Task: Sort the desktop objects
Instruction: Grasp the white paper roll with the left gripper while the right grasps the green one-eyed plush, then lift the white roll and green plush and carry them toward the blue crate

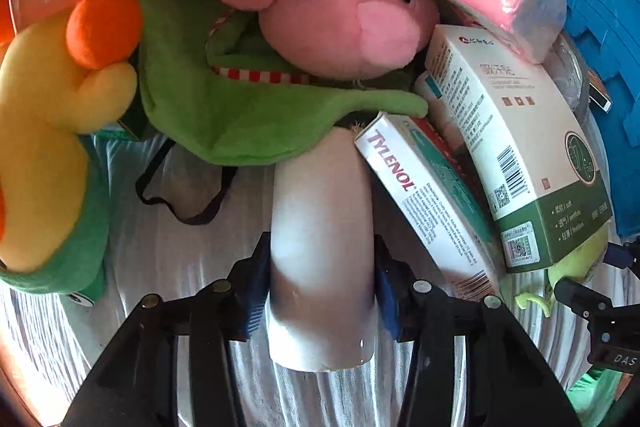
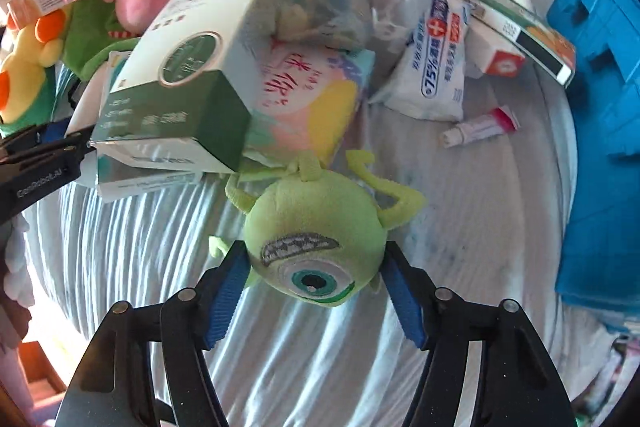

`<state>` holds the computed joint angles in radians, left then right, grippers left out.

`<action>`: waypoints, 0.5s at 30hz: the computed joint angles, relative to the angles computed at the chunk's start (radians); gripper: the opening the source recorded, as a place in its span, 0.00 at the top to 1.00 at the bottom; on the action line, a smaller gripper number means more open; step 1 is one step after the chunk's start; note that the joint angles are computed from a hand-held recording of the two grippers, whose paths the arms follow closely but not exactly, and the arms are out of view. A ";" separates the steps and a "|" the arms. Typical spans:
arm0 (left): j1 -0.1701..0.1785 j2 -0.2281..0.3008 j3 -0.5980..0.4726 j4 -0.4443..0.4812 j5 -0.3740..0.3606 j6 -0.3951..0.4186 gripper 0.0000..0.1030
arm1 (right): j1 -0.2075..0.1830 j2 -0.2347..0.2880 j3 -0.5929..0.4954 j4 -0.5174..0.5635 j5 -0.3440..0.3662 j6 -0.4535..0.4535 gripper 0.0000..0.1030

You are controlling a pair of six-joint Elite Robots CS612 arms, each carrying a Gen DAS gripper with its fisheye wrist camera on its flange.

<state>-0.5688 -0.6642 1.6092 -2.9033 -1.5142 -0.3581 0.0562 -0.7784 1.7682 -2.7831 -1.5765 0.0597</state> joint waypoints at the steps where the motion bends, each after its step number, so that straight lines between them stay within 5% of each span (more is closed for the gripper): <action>1: -0.001 -0.003 0.008 -0.007 0.003 -0.001 0.56 | -0.006 -0.002 0.007 -0.011 0.021 0.010 0.22; 3: -0.004 -0.013 0.030 -0.019 0.012 -0.001 0.56 | -0.018 -0.008 0.028 -0.052 0.058 0.030 0.15; 9: -0.009 -0.040 0.094 -0.066 0.056 -0.020 0.56 | -0.031 -0.008 0.053 -0.124 0.101 0.066 0.16; 10: -0.010 -0.045 0.103 -0.075 0.064 -0.021 0.56 | -0.031 -0.003 0.051 -0.130 0.106 0.070 0.18; 12: -0.015 -0.054 0.119 -0.091 0.088 -0.027 0.56 | -0.033 0.007 0.048 -0.144 0.128 0.072 0.36; 15: -0.022 -0.073 0.146 -0.135 0.138 -0.031 0.56 | -0.028 0.011 0.049 -0.165 0.117 0.083 0.38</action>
<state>-0.5912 -0.7376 1.7552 -3.0379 -1.3760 -0.3889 0.0283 -0.7676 1.8175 -2.9479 -1.4591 0.1426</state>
